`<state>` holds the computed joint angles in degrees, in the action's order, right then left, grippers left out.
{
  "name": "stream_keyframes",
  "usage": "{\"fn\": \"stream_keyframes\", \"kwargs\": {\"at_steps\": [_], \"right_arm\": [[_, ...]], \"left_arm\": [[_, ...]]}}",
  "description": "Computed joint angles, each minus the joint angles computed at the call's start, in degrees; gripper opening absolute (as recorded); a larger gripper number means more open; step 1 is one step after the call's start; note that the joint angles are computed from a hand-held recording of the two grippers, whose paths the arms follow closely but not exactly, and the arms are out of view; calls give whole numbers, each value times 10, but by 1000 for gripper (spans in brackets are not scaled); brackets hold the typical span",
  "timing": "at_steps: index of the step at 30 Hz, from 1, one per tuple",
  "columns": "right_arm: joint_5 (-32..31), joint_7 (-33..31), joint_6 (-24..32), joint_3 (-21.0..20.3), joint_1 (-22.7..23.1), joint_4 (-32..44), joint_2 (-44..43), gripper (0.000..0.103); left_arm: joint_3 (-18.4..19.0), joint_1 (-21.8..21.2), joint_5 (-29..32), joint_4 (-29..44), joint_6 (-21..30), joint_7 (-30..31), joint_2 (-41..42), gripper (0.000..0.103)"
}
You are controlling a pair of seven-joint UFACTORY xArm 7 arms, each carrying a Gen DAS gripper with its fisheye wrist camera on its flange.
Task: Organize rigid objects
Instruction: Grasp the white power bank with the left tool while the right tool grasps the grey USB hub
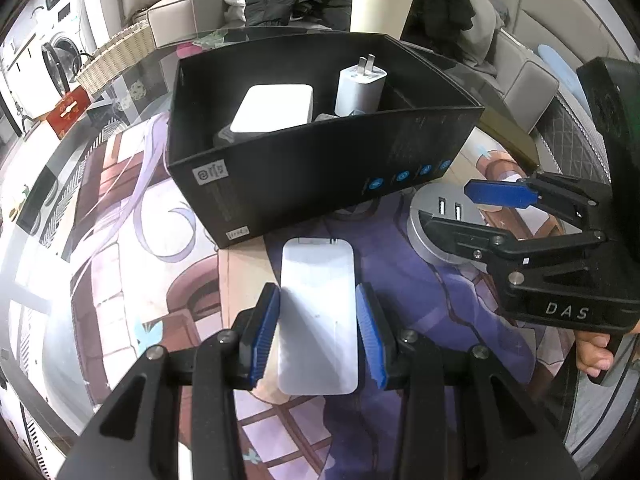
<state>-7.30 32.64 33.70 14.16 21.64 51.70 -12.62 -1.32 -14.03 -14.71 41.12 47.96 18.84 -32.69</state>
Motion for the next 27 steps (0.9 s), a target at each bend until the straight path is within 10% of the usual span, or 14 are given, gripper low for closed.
{"fn": "stream_keyframes", "kwargs": {"at_steps": [22,27], "right_arm": [[27,-33,-19,7,7,-12,-3,64],[49,-61,-33,-4,23,-15,-6,39]], "left_arm": [[1,1,-5,5,11,-2,3,41],[1,0,-4,6,11,0,4,46]]}}
